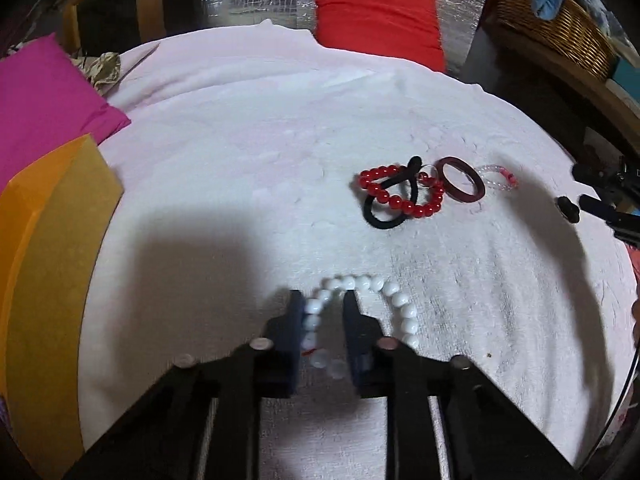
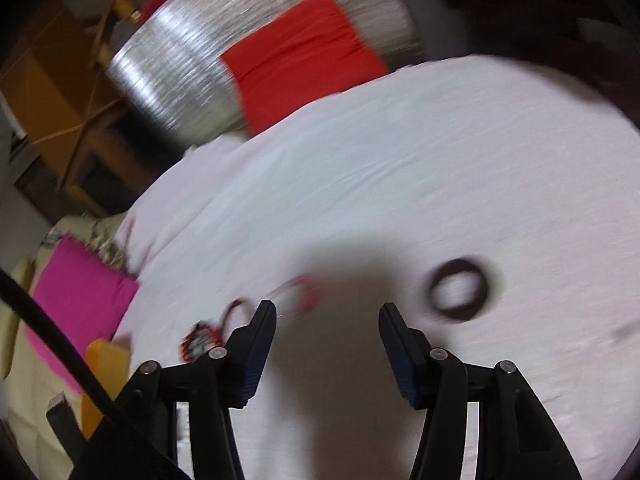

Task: Organize jewelry
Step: 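Grasp the white bead bracelet with the left tool while the right grasps the black hair tie, then carry the white bracelet and black hair tie to the orange box and release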

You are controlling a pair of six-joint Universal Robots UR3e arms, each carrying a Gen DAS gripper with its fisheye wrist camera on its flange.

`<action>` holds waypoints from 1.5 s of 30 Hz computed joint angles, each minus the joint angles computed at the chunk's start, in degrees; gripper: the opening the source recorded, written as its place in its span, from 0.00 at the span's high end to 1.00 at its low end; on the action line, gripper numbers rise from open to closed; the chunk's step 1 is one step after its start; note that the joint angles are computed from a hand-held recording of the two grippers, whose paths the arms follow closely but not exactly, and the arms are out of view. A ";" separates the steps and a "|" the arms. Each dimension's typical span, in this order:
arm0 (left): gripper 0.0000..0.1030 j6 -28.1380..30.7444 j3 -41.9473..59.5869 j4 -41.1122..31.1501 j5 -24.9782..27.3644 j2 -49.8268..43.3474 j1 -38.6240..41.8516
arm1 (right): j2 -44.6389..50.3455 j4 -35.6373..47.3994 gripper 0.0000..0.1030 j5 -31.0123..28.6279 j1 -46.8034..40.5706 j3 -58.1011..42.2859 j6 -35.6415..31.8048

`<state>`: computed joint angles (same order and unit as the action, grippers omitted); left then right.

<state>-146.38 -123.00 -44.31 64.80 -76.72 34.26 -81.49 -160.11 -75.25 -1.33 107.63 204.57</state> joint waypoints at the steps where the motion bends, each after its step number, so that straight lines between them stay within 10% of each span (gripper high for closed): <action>1: 0.86 0.15 0.13 -0.77 -0.52 0.26 0.29 | -1.72 0.46 0.44 -0.34 -2.01 1.74 -0.18; 9: 0.91 -0.02 0.00 -2.60 -2.36 1.36 0.36 | -3.20 3.02 0.47 1.50 -10.62 5.56 -0.38; 16: 0.91 0.93 0.25 -3.27 -2.79 1.22 0.77 | 4.08 2.70 0.86 -14.32 -1.25 -1.43 -1.77; 20: 0.91 2.06 0.53 -4.27 -3.44 1.20 1.63 | 5.08 1.56 0.91 -20.12 2.68 -2.47 -4.07; 32: 0.91 7.15 0.27 -11.56 -10.83 8.14 9.07 | -5.21 -1.91 0.91 -2.51 2.05 5.70 -4.56; 45: 0.91 10.48 -0.66 -18.19 -16.13 15.61 14.71 | -0.63 -5.71 0.91 3.36 8.70 2.84 -4.27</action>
